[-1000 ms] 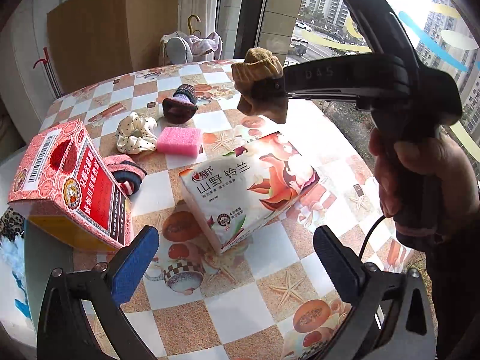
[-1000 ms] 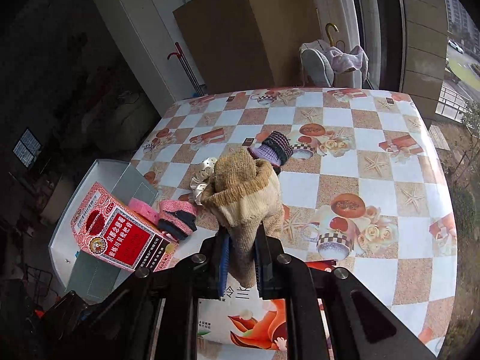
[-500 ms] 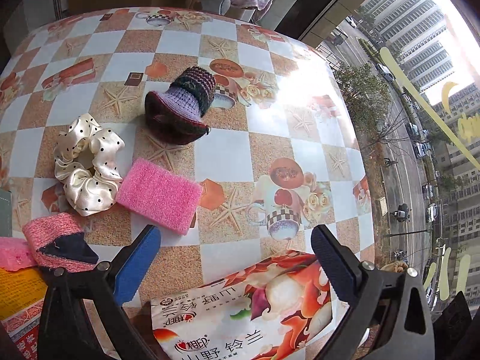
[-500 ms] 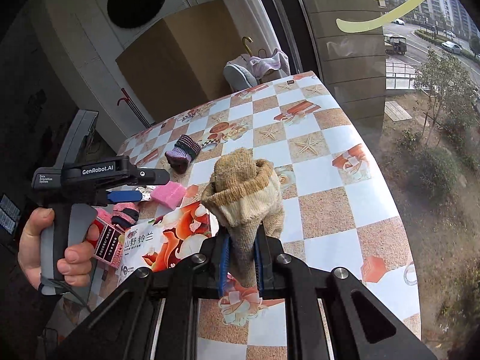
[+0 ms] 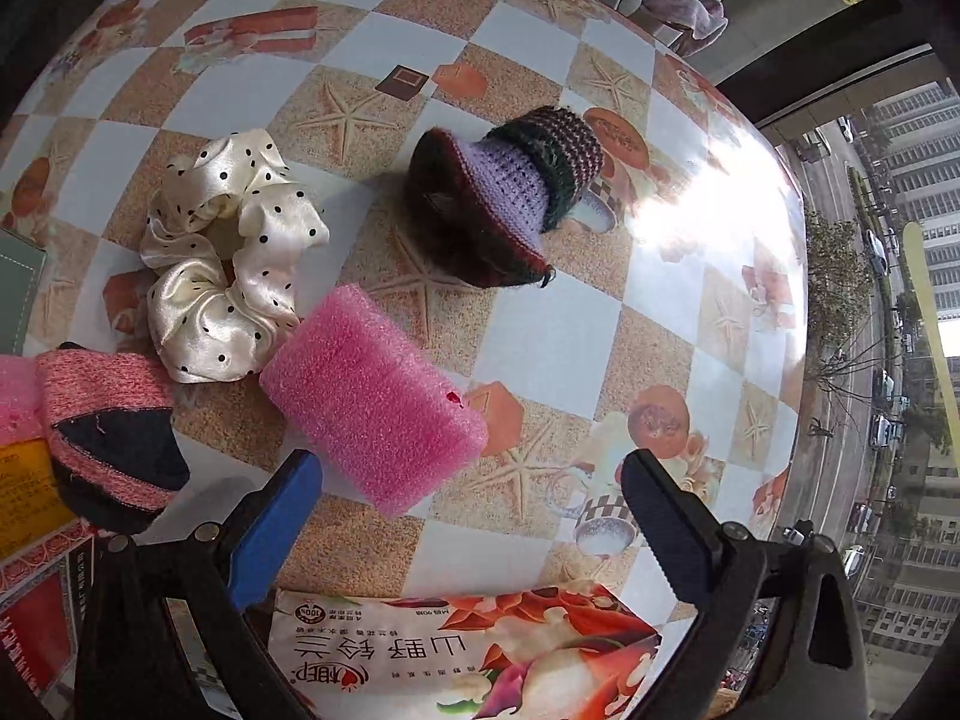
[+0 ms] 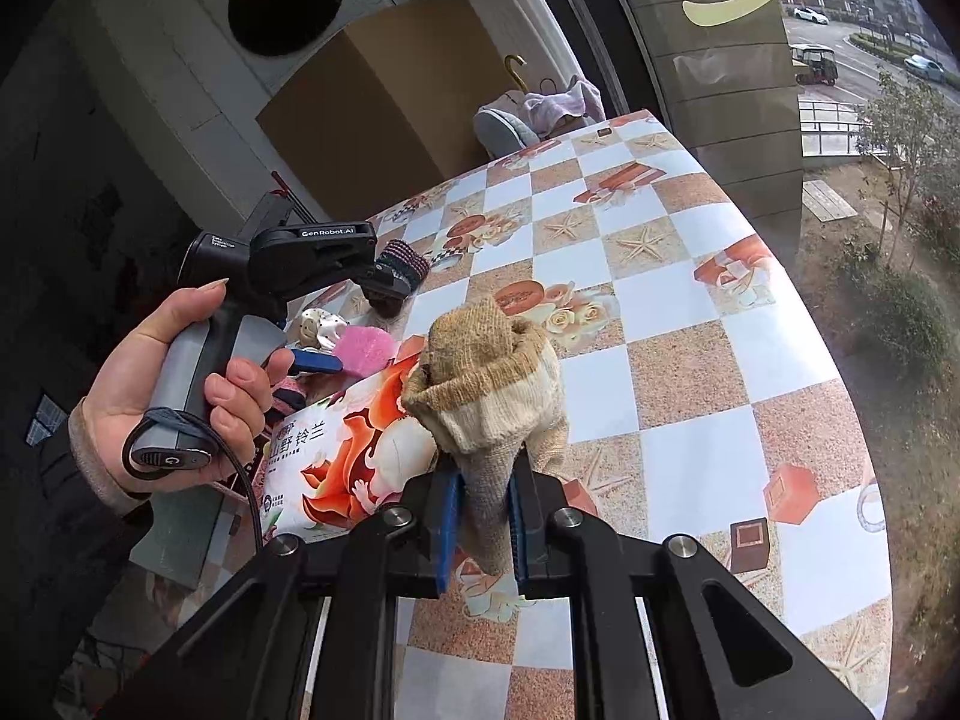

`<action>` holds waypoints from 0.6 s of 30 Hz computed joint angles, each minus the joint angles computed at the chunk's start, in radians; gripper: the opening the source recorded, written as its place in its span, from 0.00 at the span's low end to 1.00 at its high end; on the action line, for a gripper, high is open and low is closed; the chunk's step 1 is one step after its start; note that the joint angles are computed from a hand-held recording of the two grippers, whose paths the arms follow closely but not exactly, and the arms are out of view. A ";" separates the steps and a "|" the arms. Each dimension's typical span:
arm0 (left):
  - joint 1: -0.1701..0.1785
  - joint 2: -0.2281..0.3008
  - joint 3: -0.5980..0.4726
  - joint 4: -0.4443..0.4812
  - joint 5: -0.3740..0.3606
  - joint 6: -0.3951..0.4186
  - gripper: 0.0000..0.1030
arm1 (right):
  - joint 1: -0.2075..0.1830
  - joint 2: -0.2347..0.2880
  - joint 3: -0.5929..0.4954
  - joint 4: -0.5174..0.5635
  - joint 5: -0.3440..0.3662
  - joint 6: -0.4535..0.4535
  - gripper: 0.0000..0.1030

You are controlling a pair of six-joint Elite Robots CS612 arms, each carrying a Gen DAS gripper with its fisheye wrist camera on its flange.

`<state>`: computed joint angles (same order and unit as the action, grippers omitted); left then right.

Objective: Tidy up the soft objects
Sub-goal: 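Grasp the pink sponge with the left tool while the right tool holds the sock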

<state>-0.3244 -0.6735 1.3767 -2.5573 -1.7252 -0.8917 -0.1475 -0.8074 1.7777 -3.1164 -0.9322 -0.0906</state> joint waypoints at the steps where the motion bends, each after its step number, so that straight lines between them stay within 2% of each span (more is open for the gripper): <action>1: -0.001 -0.001 0.000 0.005 0.011 -0.012 0.98 | -0.002 0.001 0.002 -0.001 0.005 0.003 0.15; 3: 0.000 0.008 -0.021 0.052 0.036 -0.041 0.98 | -0.005 0.003 0.003 -0.001 0.013 0.008 0.15; 6: 0.015 0.028 -0.035 0.052 0.024 -0.136 0.98 | -0.006 0.005 0.002 0.007 0.022 0.002 0.15; 8: 0.020 0.047 -0.063 0.085 0.028 -0.139 0.97 | -0.006 0.003 0.004 0.007 0.028 -0.005 0.15; 9: 0.012 0.051 -0.076 0.107 0.077 -0.124 0.97 | -0.004 0.004 0.002 0.010 0.029 -0.008 0.15; 11: 0.003 0.053 -0.091 0.127 0.125 -0.071 0.84 | -0.001 0.009 -0.005 0.020 0.029 -0.015 0.15; 12: 0.002 0.049 -0.091 0.125 0.132 -0.034 0.47 | 0.000 0.009 -0.005 0.026 0.031 -0.019 0.15; 14: 0.002 0.051 -0.092 0.108 0.066 0.030 0.49 | 0.003 0.010 -0.005 0.037 0.033 -0.023 0.15; 16: -0.006 0.042 -0.082 0.115 0.064 0.096 0.49 | 0.006 0.011 -0.004 0.045 0.033 -0.026 0.15; 18: -0.015 0.018 -0.038 0.061 0.059 0.130 0.49 | 0.010 0.011 -0.002 0.043 0.025 -0.025 0.15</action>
